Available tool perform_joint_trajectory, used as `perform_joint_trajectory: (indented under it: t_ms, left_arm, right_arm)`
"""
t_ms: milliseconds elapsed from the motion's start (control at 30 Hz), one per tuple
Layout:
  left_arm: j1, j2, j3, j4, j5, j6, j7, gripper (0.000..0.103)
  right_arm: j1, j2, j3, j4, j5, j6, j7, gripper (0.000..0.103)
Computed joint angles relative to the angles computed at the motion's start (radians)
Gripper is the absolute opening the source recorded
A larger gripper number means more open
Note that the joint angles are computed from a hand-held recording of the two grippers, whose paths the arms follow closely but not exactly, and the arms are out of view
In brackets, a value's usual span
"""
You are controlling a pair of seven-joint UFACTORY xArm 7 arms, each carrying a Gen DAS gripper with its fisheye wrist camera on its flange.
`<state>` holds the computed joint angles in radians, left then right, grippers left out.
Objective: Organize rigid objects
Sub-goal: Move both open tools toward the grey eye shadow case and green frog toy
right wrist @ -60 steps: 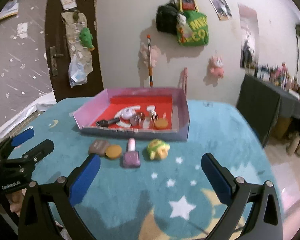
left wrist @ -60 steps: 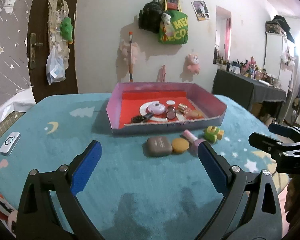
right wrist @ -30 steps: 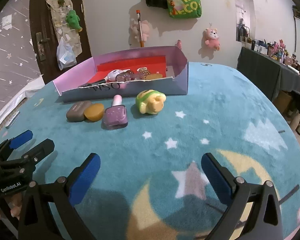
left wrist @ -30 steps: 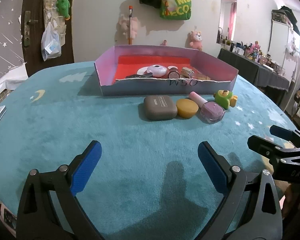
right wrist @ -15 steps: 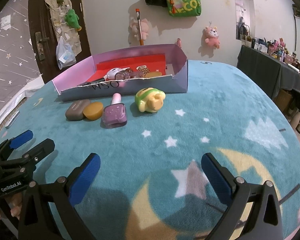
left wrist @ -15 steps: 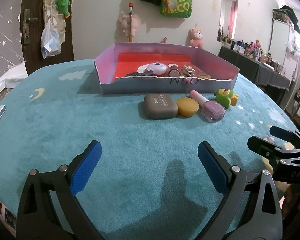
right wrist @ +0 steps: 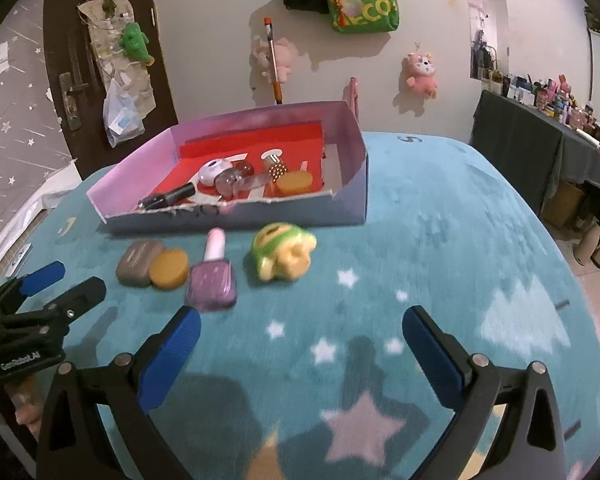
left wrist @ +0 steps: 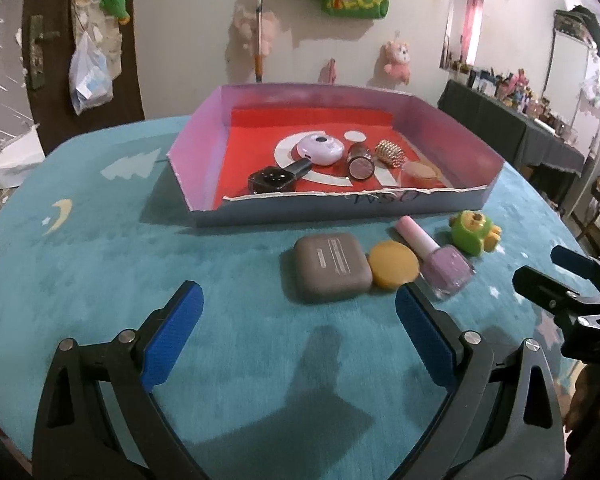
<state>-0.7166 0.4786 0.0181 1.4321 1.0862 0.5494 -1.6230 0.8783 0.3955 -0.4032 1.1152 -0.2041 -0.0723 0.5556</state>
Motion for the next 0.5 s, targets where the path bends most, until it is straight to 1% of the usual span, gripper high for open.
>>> perform_joint_trajectory:
  t_ms: [33, 100, 133, 267, 333, 400, 500]
  left_arm:
    - [0.021, 0.014, -0.013, 0.020, -0.038, -0.003, 0.045, 0.098]
    - [0.035, 0.032, -0.017, 0.046, -0.089, -0.005, 0.104, 0.098]
    - [0.045, 0.047, -0.023, 0.065, -0.123, -0.006, 0.149, 0.098]
    - [0.060, 0.083, -0.024, 0.103, -0.233, -0.029, 0.274, 0.098]
    - [0.062, 0.101, -0.024, 0.121, -0.285, -0.026, 0.335, 0.098]
    - [0.053, 0.108, -0.005, 0.124, -0.311, -0.041, 0.360, 0.098]
    - [0.028, 0.107, 0.028, 0.128, -0.330, -0.023, 0.371, 0.100]
  right_arm:
    - [-0.027, 0.006, 0.025, 0.019, 0.002, 0.015, -0.011, 0.103]
    - [-0.072, 0.023, 0.065, 0.064, -0.006, 0.056, -0.021, 0.103]
    - [-0.101, 0.030, 0.092, 0.085, -0.013, 0.072, -0.025, 0.103]
    - [-0.221, 0.066, 0.205, 0.163, -0.026, 0.133, -0.044, 0.103]
    - [-0.270, 0.079, 0.252, 0.190, -0.031, 0.151, -0.050, 0.103]
    - [-0.300, 0.089, 0.281, 0.209, -0.036, 0.164, -0.052, 0.103]
    - [-0.333, 0.108, 0.312, 0.242, -0.042, 0.187, -0.061, 0.103]
